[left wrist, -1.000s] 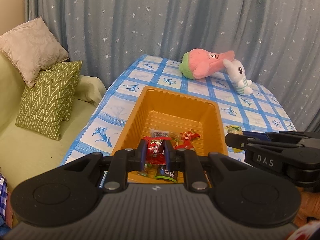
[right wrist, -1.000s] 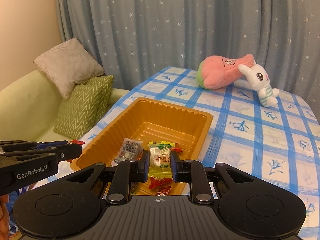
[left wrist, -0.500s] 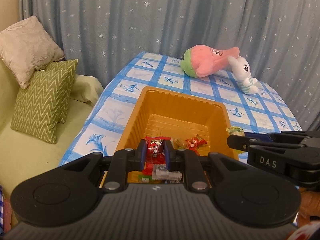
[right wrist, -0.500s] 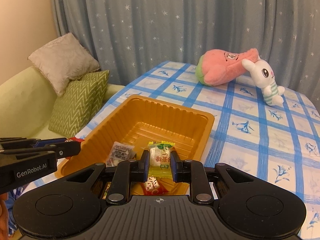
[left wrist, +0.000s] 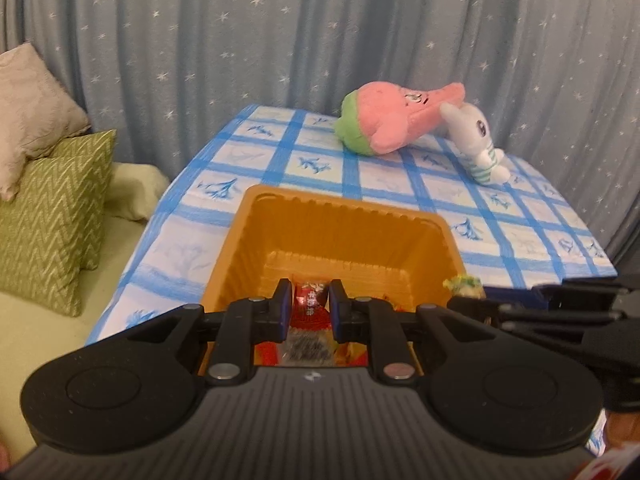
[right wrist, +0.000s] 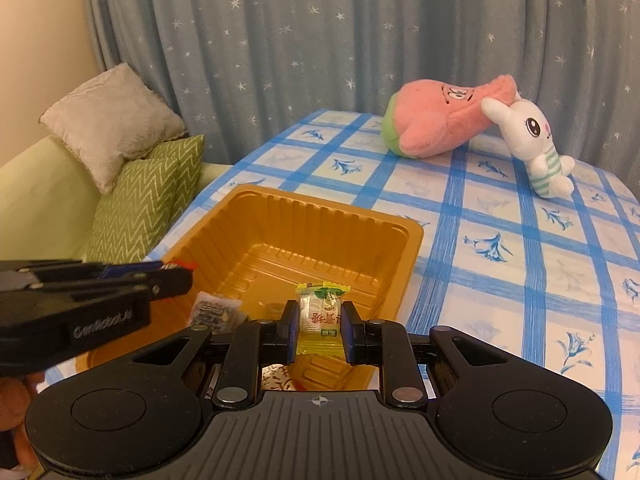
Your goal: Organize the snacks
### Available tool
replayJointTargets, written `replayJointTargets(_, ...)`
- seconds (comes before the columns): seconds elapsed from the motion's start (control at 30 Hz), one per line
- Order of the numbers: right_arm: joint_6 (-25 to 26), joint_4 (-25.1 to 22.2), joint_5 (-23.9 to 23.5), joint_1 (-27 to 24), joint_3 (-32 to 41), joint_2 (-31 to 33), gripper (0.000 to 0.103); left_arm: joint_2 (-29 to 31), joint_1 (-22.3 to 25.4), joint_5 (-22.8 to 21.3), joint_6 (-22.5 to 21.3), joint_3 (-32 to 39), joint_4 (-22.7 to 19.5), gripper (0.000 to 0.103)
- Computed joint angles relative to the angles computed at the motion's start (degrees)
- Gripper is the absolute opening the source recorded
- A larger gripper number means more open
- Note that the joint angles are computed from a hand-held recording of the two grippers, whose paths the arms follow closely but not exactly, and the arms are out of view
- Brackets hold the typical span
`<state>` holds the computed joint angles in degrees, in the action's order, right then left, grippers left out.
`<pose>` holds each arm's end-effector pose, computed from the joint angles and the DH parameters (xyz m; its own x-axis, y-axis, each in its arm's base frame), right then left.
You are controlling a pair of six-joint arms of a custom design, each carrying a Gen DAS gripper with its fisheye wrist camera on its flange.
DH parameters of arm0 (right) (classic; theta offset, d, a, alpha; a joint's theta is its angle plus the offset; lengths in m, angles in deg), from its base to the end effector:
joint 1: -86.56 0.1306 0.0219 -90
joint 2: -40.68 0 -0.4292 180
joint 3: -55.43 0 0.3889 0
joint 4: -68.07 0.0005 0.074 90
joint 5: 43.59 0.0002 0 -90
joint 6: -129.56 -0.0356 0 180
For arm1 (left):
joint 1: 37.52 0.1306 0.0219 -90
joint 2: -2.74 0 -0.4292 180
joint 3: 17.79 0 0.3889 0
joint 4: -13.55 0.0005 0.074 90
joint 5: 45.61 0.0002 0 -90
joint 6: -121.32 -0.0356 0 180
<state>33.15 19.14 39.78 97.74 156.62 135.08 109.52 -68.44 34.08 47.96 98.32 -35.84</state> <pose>0.5114 0.1047 0.5310 -0.6850 -0.0223 -0.7282 -0.2014 0.9664 0.1598 0.5288 -0.3099 0.5343 -0.6401 0.0550 -0.7663 0.2137 0.9708 -0.1088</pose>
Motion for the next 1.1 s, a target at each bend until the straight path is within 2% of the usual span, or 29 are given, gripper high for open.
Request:
replayJointTargets(0.03,-0.1,-0.1,0.0,-0.1,-0.1,0.1,0.022,0.3,0.1,0.2,-0.3,0.2,0.0,0.028)
replayJointTargets(0.07,-0.2,-0.1,-0.1,-0.2,-0.2,0.1,0.022,0.3,0.1,0.2,-0.8,0.1,0.1,0.031)
replayJointTargets(0.4,-1.0,0.2,-1.2,-0.1,-1.5,-0.3,0.022,-3.2,0.8,-2.0,1.1,-3.3,-3.1,0.034)
replayJointTargets(0.67,-1.5,0.5,-1.8,1.0,0.7,0.7,0.022,-4.9,1.2,-2.4,2.2,-5.3,-3.9,0.036)
replayJointTargets(0.9,-2.8,2.1,-3.8,1.4,2.3,1.9,0.022,-5.9,1.6,-2.6,2.5,-6.7,-3.4,0.050)
replayJointTargets(0.93,-2.9,2.1,-4.6,1.2,2.5,2.2,0.025,-5.9,1.6,-2.8,2.2,-6.7,-3.8,0.052)
replayJointTargets(0.97,-3.1,2.0,-5.1,1.1,2.7,2.4,0.033,-6.0,1.5,-3.2,1.9,-6.7,-4.1,0.053)
replayJointTargets(1.0,-3.7,2.3,-5.1,1.0,2.4,2.3,0.061,-6.2,1.5,-3.5,1.8,-7.0,-4.1,0.056)
replayJointTargets(1.03,-4.6,3.6,-4.7,0.9,1.4,1.7,0.076,-6.5,1.5,-3.6,1.9,-7.3,-4.0,0.059)
replayJointTargets(1.1,-5.4,4.3,-4.0,0.6,0.5,0.9,0.076,-7.0,1.5,-3.5,2.3,-7.9,-3.8,0.064)
